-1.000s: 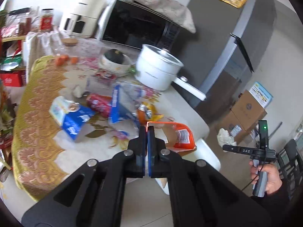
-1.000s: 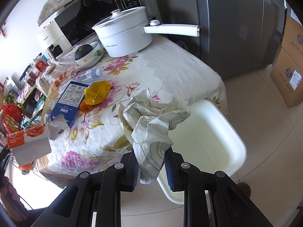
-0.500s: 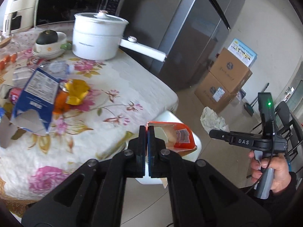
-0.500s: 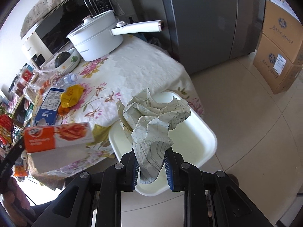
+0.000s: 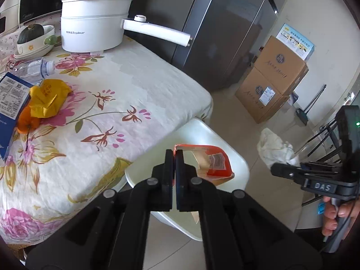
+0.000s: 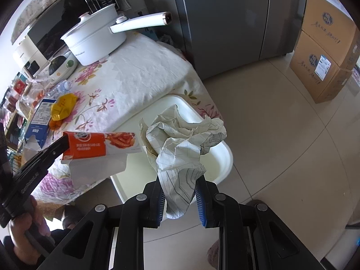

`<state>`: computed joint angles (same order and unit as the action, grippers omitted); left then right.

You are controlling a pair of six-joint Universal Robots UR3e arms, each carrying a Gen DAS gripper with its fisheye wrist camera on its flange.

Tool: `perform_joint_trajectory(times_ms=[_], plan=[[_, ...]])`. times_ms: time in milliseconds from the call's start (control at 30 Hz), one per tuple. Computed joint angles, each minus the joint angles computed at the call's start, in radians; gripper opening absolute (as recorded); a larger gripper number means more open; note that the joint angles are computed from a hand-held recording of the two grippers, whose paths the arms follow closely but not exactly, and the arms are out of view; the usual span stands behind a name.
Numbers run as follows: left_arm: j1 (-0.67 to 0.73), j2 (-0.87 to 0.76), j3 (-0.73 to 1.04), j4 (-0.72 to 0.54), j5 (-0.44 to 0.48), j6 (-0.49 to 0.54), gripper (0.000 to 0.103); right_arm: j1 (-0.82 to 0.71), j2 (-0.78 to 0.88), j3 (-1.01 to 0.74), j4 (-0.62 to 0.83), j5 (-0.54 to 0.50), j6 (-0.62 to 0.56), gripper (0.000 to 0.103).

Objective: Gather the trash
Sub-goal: 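Carry both items over the white bin and open both tools to drop them, then reach the left tool to the blue toothpaste box and grasp it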

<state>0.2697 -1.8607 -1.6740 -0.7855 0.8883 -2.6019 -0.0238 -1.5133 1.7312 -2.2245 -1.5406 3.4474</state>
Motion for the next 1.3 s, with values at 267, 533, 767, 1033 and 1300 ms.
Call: perform_joint_trajectory(times_ms=[267,533,767,1033,1300], plan=[[-0.066,-0.057,-0.016,0.165,0.174,-0.015,0.038,-0.003,0.037,-0.02,0.018,-0.015,-0.002,0.025],[-0.045,-0.034,-0.024,0.163,0.246,-0.052,0.08,0.019,0.092,-0.068,0.033,-0.032,-0.002,0.025],[-0.022,-0.008,-0.019,0.116,0.282,-0.045,0.094,0.042,0.154,-0.126,0.053,-0.046,0.007,0.025],[0.032,0.035,-0.006,0.034,0.26,-0.016,0.098,0.059,0.207,-0.192,0.076,-0.058,0.022,0.027],[0.107,0.055,0.026,-0.03,0.227,0.013,0.099,0.082,0.244,-0.258,0.097,-0.079,0.087,0.075]])
